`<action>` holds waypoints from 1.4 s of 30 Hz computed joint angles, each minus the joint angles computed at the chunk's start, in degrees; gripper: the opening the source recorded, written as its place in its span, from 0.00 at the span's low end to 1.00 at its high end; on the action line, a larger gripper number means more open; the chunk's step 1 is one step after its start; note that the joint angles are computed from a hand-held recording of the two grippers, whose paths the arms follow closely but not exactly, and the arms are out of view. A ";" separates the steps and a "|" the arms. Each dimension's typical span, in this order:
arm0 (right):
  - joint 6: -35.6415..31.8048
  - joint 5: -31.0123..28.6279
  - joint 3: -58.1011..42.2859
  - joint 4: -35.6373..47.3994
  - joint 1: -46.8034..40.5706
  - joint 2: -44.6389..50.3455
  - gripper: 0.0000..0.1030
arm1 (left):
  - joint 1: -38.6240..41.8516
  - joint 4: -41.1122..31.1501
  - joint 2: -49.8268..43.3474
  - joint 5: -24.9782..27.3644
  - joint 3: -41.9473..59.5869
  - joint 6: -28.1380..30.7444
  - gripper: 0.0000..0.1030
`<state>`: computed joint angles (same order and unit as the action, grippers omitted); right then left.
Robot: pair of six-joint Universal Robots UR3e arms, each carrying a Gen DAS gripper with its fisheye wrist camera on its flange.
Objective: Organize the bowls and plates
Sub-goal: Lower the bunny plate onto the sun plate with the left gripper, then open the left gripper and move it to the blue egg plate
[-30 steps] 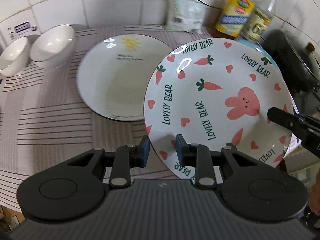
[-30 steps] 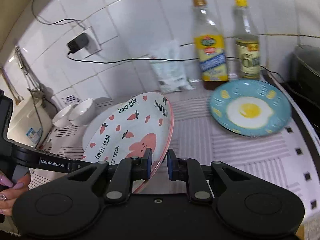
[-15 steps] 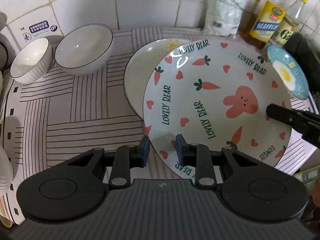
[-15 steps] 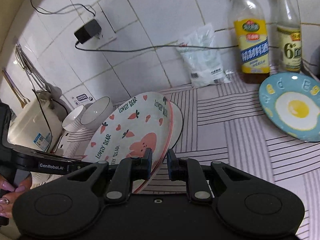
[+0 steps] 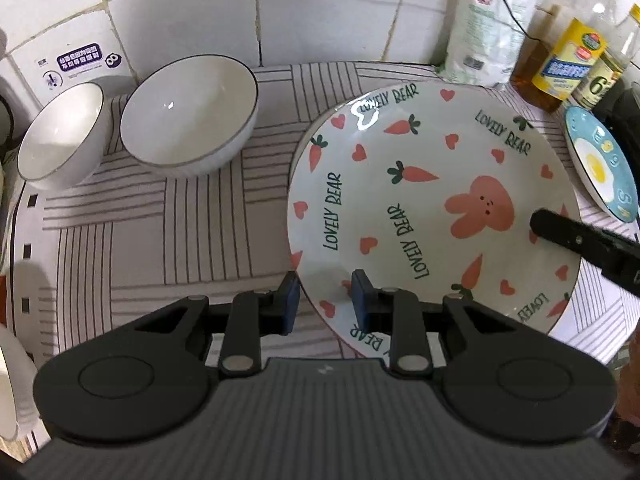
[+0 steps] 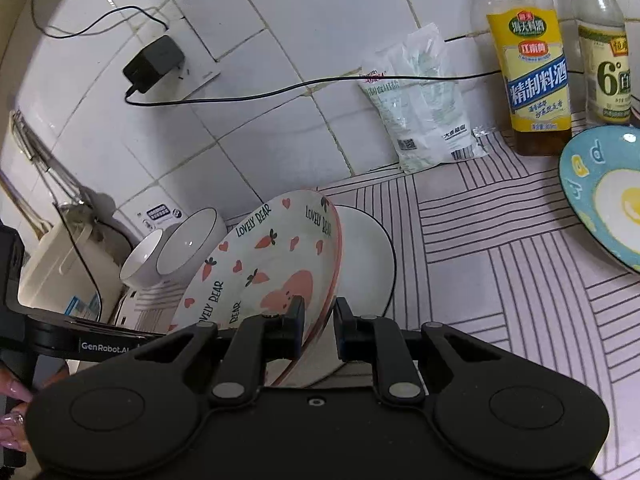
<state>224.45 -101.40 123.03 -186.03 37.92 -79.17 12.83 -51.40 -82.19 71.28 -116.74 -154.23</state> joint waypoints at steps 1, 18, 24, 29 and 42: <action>0.36 0.04 -0.55 -0.19 -0.16 0.81 0.19 | -0.16 0.21 -1.12 -0.03 1.06 0.08 0.26; 2.35 -0.32 -11.11 17.00 -0.48 2.97 0.19 | -3.12 -3.12 -11.37 2.60 10.95 0.43 0.26; 3.37 -1.91 -18.26 30.78 0.72 2.69 0.19 | -5.23 -3.93 -13.95 4.15 12.81 -0.77 0.25; 2.44 -3.14 -25.37 40.84 0.56 4.82 0.19 | -6.31 -4.22 -15.39 4.91 13.95 -0.69 0.25; -0.59 -10.39 -41.16 56.92 3.93 13.22 0.34 | -9.10 -2.25 -16.79 8.32 14.87 -2.83 0.25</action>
